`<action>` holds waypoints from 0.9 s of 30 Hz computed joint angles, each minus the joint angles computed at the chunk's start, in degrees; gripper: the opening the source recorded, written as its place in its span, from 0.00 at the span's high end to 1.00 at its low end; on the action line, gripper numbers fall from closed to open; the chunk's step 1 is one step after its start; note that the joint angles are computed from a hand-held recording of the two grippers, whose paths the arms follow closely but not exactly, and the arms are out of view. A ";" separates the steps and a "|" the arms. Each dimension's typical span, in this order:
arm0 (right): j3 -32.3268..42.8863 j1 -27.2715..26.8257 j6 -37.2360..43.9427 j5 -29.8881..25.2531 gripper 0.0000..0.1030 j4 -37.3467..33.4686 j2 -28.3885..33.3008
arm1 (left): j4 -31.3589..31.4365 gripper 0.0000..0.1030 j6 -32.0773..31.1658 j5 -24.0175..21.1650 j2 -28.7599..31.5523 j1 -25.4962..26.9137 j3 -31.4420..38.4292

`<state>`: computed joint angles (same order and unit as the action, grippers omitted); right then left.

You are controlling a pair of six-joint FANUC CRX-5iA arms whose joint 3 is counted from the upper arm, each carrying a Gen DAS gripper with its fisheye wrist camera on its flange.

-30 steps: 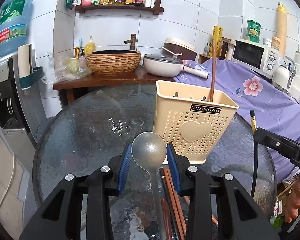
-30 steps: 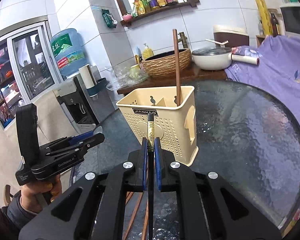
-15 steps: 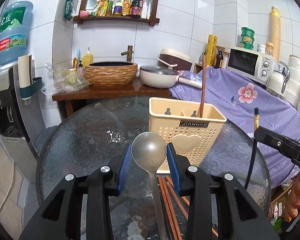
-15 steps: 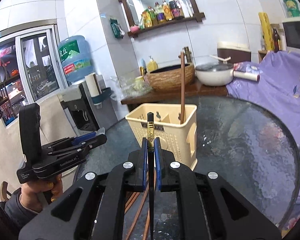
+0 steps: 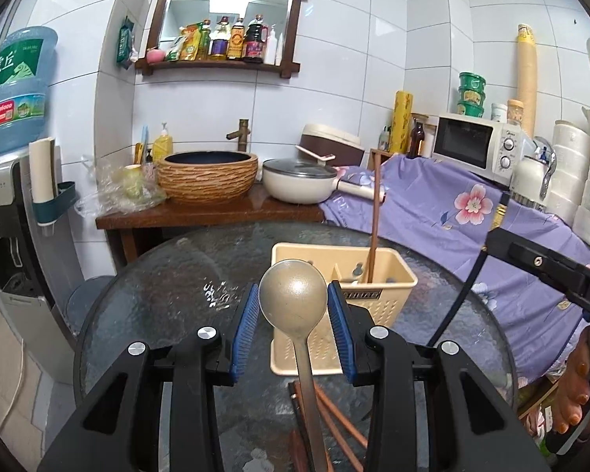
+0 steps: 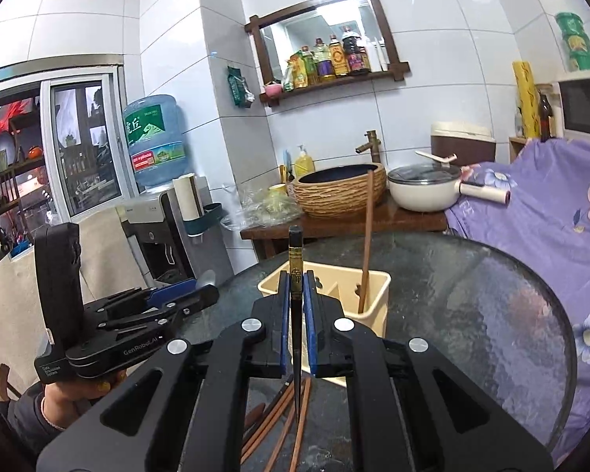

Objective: Organize utensils
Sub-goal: 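Lower black stick into the cream holder with right tool while left tool drops ladle in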

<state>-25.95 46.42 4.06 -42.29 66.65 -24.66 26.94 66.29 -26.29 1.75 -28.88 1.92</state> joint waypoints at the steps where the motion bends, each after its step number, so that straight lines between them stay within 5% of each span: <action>1: 0.74 0.00 1.02 0.00 0.93 -0.50 0.29 | 0.52 0.66 -0.39 0.11 0.17 -0.04 0.49; 10: 11.51 -0.97 10.97 -0.25 0.93 -6.79 3.31 | 3.28 0.66 -1.24 1.59 3.78 -0.54 9.22; 21: 23.94 -5.47 16.68 -3.43 0.93 -2.86 11.11 | -18.63 0.66 21.72 -0.57 16.25 -2.48 32.47; 27: 19.90 -7.99 14.07 -2.16 0.93 -3.62 11.66 | -25.60 0.66 27.31 -2.45 19.29 -3.64 33.98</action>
